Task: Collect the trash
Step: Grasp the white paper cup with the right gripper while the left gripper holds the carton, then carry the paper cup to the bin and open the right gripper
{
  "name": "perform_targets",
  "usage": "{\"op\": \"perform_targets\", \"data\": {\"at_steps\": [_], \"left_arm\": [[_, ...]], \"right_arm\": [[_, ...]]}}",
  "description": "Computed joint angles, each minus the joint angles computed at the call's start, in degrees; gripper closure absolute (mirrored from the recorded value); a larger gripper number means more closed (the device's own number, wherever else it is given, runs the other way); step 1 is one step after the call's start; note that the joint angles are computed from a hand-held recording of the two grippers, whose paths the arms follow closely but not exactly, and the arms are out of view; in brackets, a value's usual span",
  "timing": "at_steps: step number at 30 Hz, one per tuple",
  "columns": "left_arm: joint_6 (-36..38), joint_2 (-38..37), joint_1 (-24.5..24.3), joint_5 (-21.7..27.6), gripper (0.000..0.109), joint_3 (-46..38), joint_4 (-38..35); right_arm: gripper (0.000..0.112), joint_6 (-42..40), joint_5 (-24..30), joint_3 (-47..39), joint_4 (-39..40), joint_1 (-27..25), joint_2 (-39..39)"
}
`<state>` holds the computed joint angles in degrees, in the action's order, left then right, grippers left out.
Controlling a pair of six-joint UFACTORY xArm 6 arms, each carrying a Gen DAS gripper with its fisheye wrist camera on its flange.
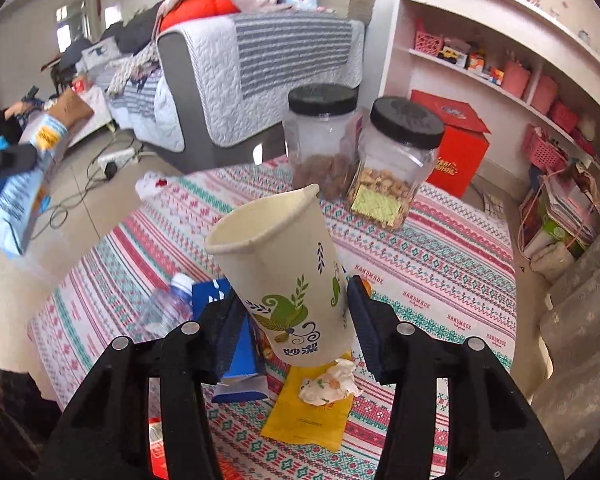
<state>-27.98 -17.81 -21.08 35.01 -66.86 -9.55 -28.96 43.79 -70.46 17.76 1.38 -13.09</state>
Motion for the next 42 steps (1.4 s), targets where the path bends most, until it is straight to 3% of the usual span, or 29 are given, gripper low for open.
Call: {"op": "perform_targets", "data": {"at_steps": [6,11,16,22,28,34,40,42], "left_arm": [[-4.02,-0.65,-2.38,-3.55,0.051,0.53,5.7],[-10.31,-0.85,-4.74,-5.8,0.051,0.52,15.69],[-15.21,-0.39,-7.14,-6.44,0.051,-0.12,24.14],[-17.34,0.59,-9.79,-6.44,0.051,-0.95,28.71],[-21.11,1.88,-12.01,-5.26,0.051,-2.11,34.6],[-21.38,3.52,-13.65,-4.97,0.051,-3.2,35.41],[-21.29,6.26,-16.13,-4.46,0.051,-5.07,34.99],[-21.52,7.26,-17.42,-4.37,0.051,-5.77,35.68]], "right_arm": [[0.063,12.24,-6.76,3.15,-4.14,1.43,-6.11],[0.062,26.27,-10.9,7.55,-13.79,2.5,-11.91],[0.062,44.34,-11.99,11.93,-29.56,2.29,-17.6],[0.062,56.37,-10.14,15.27,-39.88,-0.62,-22.92],[0.061,66.61,-8.18,18.1,-49.26,-6.59,-27.1],[0.06,73.65,-4.89,20.07,-54.82,-16.45,-27.51],[0.059,68.76,-0.78,19.79,-45.32,-26.37,-23.74],[0.052,67.29,0.51,19.48,-42.97,-28.16,-23.09]]}}
